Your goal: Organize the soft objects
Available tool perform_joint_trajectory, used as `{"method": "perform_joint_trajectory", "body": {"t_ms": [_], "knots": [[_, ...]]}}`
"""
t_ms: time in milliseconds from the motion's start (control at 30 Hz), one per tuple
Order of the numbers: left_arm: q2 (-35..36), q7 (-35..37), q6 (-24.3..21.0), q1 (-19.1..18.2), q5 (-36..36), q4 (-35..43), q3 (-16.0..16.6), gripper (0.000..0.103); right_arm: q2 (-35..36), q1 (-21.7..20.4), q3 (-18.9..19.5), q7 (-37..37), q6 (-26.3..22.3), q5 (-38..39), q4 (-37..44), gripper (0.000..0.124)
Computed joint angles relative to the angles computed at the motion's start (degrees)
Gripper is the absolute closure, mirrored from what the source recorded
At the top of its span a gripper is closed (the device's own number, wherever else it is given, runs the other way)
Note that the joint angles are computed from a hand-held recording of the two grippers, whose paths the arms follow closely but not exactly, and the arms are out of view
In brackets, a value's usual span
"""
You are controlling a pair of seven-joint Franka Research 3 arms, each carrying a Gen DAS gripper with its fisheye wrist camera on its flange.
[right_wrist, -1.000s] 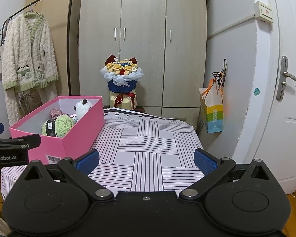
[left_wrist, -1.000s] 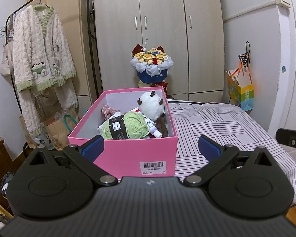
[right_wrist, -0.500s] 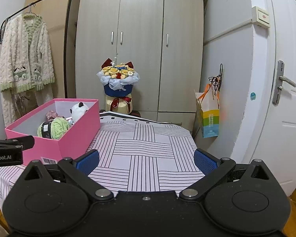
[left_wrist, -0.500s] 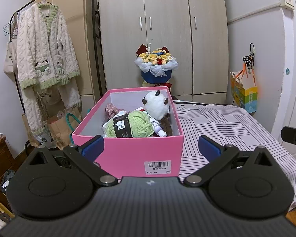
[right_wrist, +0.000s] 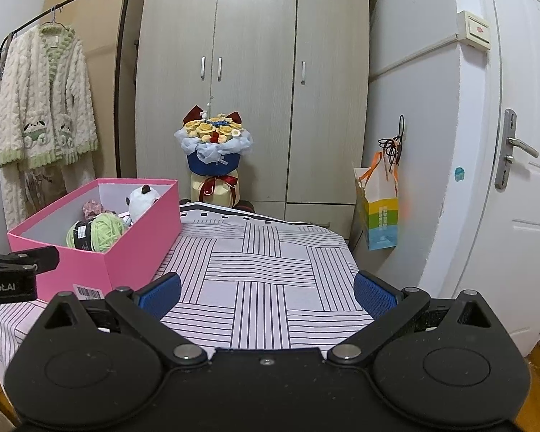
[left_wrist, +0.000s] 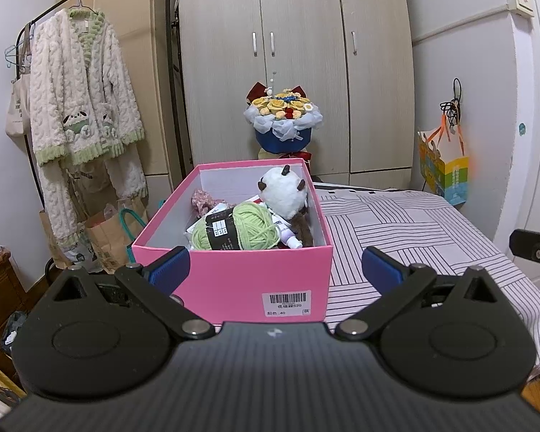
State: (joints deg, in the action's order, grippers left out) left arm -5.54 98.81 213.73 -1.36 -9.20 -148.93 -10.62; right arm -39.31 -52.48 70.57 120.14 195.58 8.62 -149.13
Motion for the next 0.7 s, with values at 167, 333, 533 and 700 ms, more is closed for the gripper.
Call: {"method": "perform_joint_trajectory", "body": {"t_ms": [167,333,533,700], "knots": [[-0.4,0.0,0.3,-0.1,1.1,-0.6,0.2,0.0,-0.1,0.6,-0.4,-0.1,0.2,0.1,-0.3,0.021],[-0.9,-4.6,0.3,0.1,6.9,-1.1,1.7,0.0,-0.3,0.5,-0.3,0.1,-0.4,0.0,-0.2,0.021],[-0.6,-3.4,0.5,0.8,4.4,-0.9,0.6,0.0,-0.2,0.1,-0.2,0.7,-1.0,-0.4,0.1,0.021],[-0.7,-2.6,0.2,0.8,3.1,-0.8,0.4,0.0,-0.1,-0.3,-0.1,1.1,-1.3,-1.0,0.3,0.021]]}}
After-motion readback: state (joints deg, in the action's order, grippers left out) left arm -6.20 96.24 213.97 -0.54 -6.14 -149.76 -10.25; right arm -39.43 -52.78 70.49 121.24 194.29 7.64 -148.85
